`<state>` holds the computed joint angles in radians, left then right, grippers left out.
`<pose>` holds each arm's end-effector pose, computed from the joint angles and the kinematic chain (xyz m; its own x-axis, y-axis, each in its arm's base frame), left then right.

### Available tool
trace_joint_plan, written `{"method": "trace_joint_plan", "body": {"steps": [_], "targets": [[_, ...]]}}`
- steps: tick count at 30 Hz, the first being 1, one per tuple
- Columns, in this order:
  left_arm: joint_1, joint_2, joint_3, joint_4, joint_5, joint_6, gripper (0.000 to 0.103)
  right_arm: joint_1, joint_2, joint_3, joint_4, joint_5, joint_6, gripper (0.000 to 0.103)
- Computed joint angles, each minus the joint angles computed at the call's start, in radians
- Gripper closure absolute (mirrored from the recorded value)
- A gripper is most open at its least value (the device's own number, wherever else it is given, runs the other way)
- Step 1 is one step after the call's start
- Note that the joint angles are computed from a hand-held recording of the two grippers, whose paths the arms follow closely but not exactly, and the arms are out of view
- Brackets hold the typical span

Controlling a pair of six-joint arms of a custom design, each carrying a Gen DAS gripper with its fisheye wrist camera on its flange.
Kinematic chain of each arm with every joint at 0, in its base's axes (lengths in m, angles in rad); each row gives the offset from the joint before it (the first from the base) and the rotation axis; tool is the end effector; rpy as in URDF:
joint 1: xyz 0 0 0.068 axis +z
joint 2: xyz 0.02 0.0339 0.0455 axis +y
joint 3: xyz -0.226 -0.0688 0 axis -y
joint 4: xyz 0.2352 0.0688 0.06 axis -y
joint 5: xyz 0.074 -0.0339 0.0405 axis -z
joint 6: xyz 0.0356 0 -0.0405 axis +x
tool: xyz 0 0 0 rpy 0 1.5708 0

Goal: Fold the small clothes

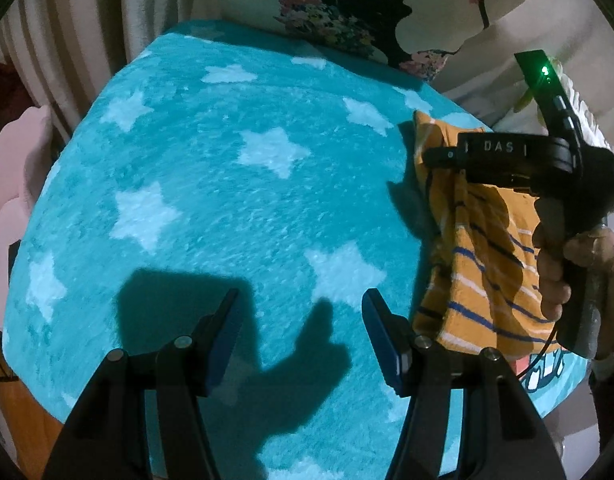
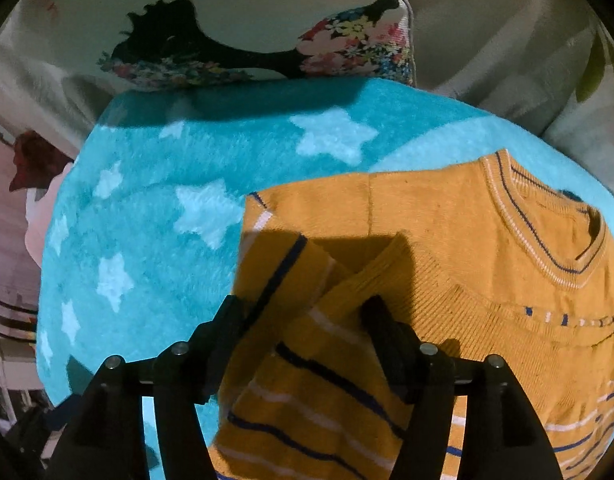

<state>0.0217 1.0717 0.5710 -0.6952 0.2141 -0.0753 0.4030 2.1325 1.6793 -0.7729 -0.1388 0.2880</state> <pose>0.1869 -0.0035 0.1504 -0.9319 -0.0938 -0.3503 -0.0136 0.9743 -0.2247 0.3798 0.1673 0.1529 -0.9527 -0.1003 -0.2870 -0.1677 0.9608 0.2208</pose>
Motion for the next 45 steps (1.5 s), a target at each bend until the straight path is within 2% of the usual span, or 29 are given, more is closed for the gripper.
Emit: {"method": "trace_joint_plan", "body": {"steps": [7, 9, 11, 14, 17, 19, 21, 23, 27, 30, 33, 38, 42, 45], "targets": [[-0.002, 0.056, 0.025, 0.022, -0.033, 0.011, 0.043, 0.008, -0.009, 0.039, -0.063, -0.038, 0.050, 0.033], [-0.001, 0.068, 0.032, 0.025, -0.039, 0.011, 0.042, 0.034, 0.002, 0.058, -0.089, -0.016, 0.056, 0.033], [-0.002, 0.082, 0.040, 0.031, -0.049, 0.013, 0.042, 0.069, 0.032, 0.088, -0.110, 0.033, 0.055, 0.029], [-0.002, 0.096, 0.047, 0.037, -0.067, 0.012, 0.042, 0.149, 0.096, 0.160, -0.166, 0.195, 0.019, 0.028], [0.013, 0.113, 0.052, 0.041, -0.059, 0.020, 0.042, 0.203, 0.142, 0.209, -0.200, 0.301, 0.011, 0.028], [0.020, 0.126, 0.056, 0.044, -0.058, 0.025, 0.042, 0.220, 0.147, 0.207, -0.196, 0.335, 0.012, 0.029], [0.029, 0.133, 0.056, 0.047, -0.051, 0.029, 0.042, 0.230, 0.136, 0.187, -0.183, 0.360, 0.008, 0.033], [0.035, 0.144, 0.060, 0.051, -0.043, 0.030, 0.042, 0.243, 0.141, 0.195, -0.199, 0.400, 0.004, 0.053], [0.037, 0.164, 0.070, 0.055, -0.029, 0.030, 0.042, 0.248, 0.133, 0.184, -0.202, 0.426, -0.019, 0.068], [0.027, 0.172, 0.071, 0.056, -0.016, 0.024, 0.042, 0.243, 0.112, 0.153, -0.178, 0.409, -0.005, 0.070], [0.021, 0.176, 0.065, 0.063, 0.022, 0.020, 0.042, 0.209, 0.058, 0.088, -0.140, 0.347, 0.006, 0.075], [0.017, 0.179, 0.037, 0.093, 0.185, 0.028, 0.040, 0.105, -0.009, 0.011, -0.083, 0.125, 0.037, 0.085], [-0.012, 0.155, 0.015, 0.134, 0.303, -0.018, 0.034, 0.059, -0.027, -0.023, -0.053, 0.039, 0.031, 0.085], [-0.089, 0.074, -0.019, 0.176, 0.281, -0.071, 0.027, 0.052, -0.032, -0.034, -0.039, 0.026, 0.003, 0.085]]}}
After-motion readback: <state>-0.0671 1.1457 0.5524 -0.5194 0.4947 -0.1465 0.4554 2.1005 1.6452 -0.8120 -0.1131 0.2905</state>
